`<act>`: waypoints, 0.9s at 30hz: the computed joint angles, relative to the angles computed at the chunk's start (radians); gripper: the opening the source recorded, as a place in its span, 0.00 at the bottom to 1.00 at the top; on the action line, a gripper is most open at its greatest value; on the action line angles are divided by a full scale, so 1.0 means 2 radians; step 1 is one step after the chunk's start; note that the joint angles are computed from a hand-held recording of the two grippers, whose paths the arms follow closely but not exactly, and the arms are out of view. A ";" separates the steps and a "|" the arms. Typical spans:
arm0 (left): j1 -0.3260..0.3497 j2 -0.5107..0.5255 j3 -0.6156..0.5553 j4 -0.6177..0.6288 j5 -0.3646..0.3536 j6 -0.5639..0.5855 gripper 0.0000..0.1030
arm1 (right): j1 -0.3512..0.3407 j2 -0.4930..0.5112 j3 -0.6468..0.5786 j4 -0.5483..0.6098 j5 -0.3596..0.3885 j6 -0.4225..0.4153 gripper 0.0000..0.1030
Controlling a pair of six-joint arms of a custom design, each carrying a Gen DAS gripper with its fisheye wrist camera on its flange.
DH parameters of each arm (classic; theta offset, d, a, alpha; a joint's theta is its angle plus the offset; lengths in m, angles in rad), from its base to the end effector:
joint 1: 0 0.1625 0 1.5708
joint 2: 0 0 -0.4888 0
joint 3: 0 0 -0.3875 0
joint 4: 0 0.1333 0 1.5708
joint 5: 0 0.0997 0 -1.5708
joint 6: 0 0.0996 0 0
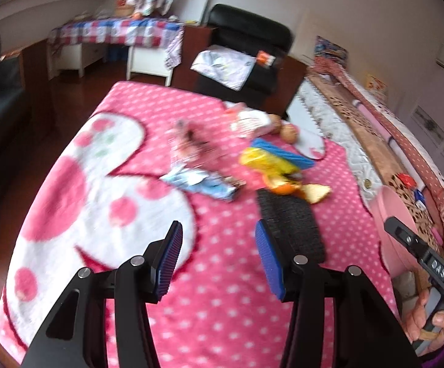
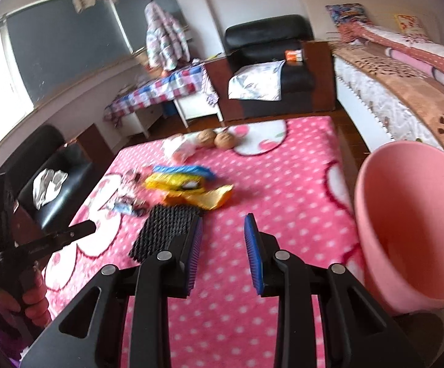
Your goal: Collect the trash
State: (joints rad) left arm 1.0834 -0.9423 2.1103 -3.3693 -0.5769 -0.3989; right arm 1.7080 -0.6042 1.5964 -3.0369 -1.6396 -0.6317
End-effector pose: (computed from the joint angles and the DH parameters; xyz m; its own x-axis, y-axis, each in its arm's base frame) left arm -0.0669 -0.5891 0.2163 -0.8043 -0.4441 -0.3949 0.0715 0.5873 -0.8062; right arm 0.2276 -0.7239 0.0728 -0.7291 -0.6055 0.3189 -0.6843 0.6491 -0.3322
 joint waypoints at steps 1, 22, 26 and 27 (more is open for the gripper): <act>0.002 -0.002 0.003 -0.002 0.001 -0.005 0.47 | 0.001 0.001 0.002 0.001 -0.001 -0.002 0.28; 0.060 0.008 -0.061 0.012 -0.062 -0.054 0.52 | 0.007 0.028 -0.034 0.049 -0.010 0.026 0.28; 0.070 0.011 -0.076 0.022 -0.067 -0.057 0.54 | 0.010 0.034 -0.039 0.050 -0.004 0.018 0.28; 0.073 0.014 -0.081 0.024 -0.068 -0.055 0.54 | 0.010 0.036 -0.040 0.051 -0.005 0.015 0.28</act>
State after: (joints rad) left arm 1.2291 -0.9152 1.9479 -3.3208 -0.7127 -0.5081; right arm 1.7289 -0.5326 1.5158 -2.9357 -1.6495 -0.6020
